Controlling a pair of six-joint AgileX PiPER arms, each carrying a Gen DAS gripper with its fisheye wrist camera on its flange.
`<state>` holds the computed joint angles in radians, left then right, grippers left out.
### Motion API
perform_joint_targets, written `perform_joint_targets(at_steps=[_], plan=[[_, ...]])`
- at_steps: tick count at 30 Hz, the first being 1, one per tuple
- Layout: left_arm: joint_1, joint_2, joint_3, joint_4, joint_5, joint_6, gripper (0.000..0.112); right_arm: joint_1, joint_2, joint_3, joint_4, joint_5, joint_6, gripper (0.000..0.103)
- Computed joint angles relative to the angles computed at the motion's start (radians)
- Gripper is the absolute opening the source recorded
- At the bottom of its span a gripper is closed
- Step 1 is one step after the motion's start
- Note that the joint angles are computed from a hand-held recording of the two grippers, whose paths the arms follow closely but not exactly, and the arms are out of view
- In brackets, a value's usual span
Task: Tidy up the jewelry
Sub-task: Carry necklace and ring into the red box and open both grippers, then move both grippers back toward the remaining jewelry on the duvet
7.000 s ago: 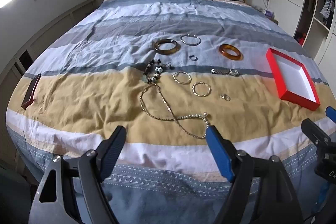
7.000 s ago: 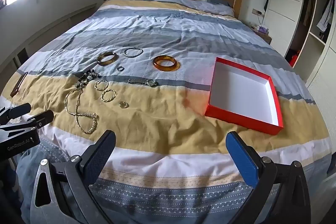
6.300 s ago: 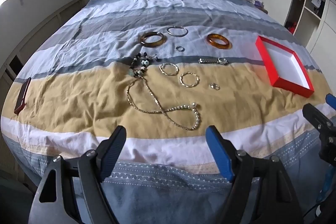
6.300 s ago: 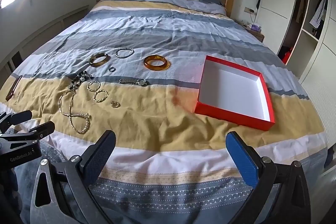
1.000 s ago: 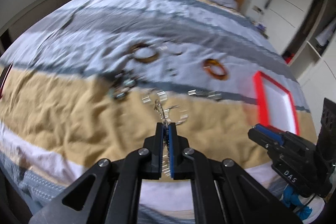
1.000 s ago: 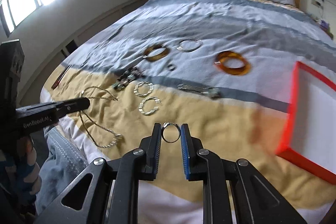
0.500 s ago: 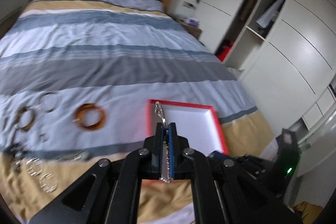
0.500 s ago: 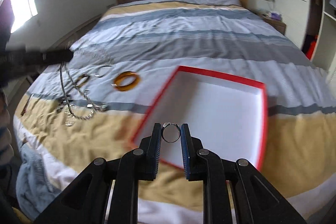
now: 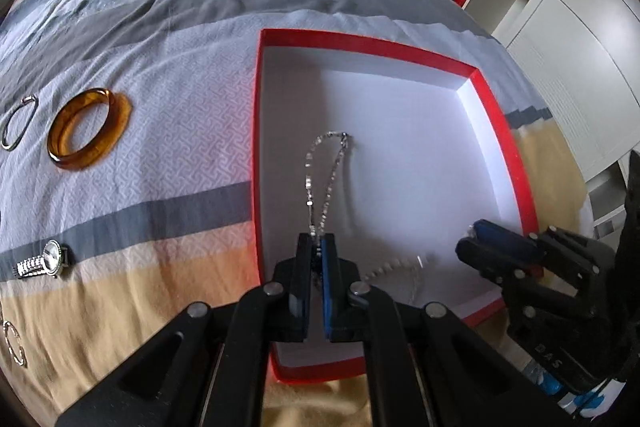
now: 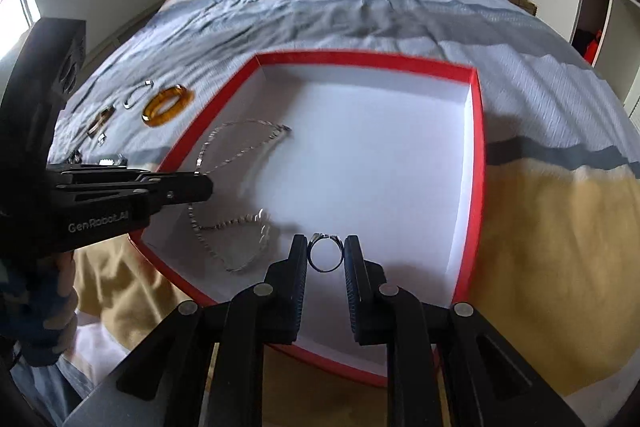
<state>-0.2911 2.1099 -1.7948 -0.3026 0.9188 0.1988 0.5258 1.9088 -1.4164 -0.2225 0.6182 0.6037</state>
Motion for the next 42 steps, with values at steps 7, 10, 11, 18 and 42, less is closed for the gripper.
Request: perform_joint_targets(at_steps=[7,10,11,18,42], plan=[[-0.008,-0.023,0.030,0.047,0.003,-0.036,0.006,0.018,0.029,-0.057,-0.057,0.119,0.004,0.041],[-0.004,-0.036,0.035,0.040,0.014,-0.031,0.006,0.029,0.003,-0.043,-0.084,0.139,0.040,0.048],[-0.004,-0.048,0.045,0.039,0.012,-0.029,0.007,0.033,-0.005,-0.041,-0.091,0.144,0.049,0.050],[0.029,-0.202,0.173,-0.021,-0.006,0.027,0.028,0.094,-0.111,-0.020,-0.180,0.219,0.154,0.050],[0.825,-0.741,0.489,-0.287,0.228,0.605,0.034,0.586,-0.074,-0.479,-0.428,0.594,0.397,0.052]])
